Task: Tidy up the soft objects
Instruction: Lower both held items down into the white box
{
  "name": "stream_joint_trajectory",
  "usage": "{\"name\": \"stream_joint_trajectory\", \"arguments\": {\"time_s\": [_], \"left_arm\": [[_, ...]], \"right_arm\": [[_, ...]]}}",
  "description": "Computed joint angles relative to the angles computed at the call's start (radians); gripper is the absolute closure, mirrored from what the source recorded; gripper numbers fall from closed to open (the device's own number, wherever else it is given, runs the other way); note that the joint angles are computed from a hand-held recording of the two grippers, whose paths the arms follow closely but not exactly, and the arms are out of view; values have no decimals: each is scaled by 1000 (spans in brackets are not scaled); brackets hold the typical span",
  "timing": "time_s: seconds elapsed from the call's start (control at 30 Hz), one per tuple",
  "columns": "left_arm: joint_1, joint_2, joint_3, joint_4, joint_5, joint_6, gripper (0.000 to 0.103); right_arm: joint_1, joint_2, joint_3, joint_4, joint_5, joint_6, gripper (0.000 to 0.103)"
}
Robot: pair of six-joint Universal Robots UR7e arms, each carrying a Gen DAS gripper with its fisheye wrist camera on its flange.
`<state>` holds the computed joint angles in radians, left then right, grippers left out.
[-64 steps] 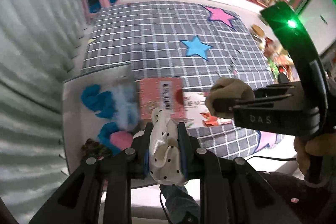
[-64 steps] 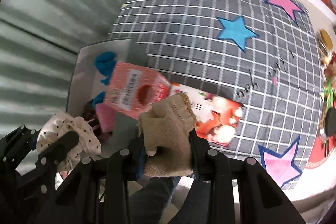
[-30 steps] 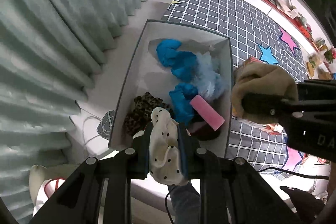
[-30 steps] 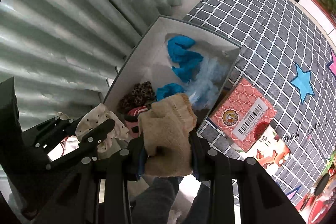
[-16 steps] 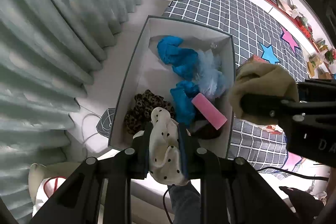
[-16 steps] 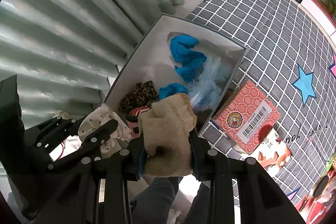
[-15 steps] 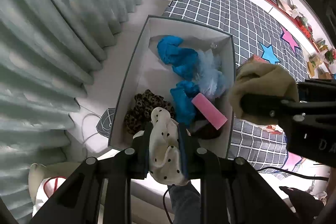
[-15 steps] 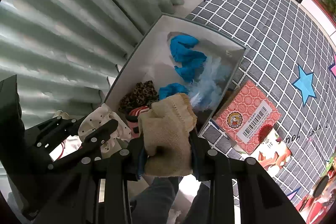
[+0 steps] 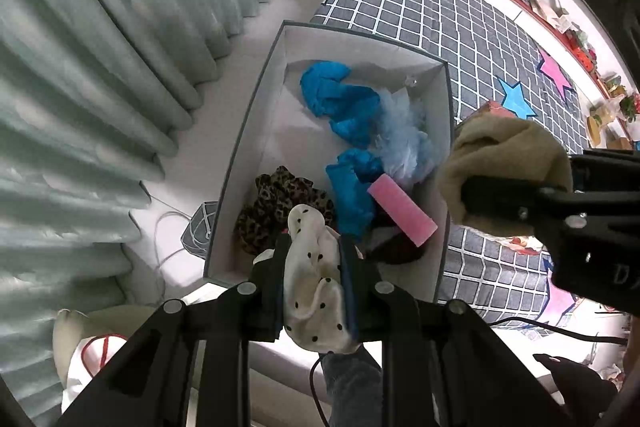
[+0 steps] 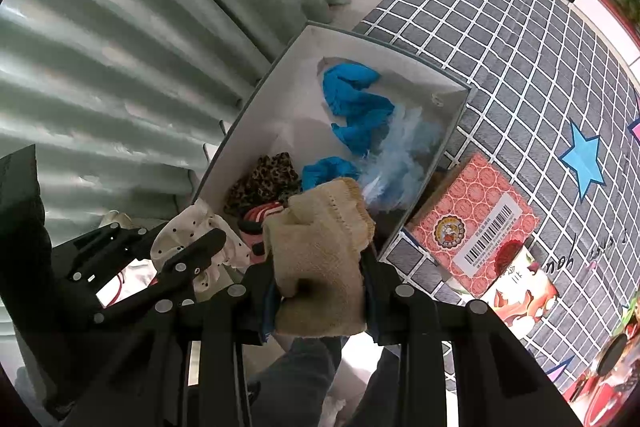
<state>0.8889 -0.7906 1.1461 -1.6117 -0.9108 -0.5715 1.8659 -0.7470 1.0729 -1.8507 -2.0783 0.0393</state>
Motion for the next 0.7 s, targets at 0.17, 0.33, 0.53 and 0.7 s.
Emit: {"name": "stream_joint_trajectory", "arguments": {"time_s": [0.17,0.33,0.53,0.7], "left_arm": [[3,5,-6,-1,-1,4,78],[6,21,-32,3,8,17,78],[20,72,-119,22,20,36,78],[34,119,-192,39,15,53,78]], "right_arm": [[-2,6,-8,-2,-5,-1,69],[-5,25,-40,8,-14,1,69],[-10,62,-111,32,-21,-2,69],[-16,98,-176,59,-27,0,69]]}}
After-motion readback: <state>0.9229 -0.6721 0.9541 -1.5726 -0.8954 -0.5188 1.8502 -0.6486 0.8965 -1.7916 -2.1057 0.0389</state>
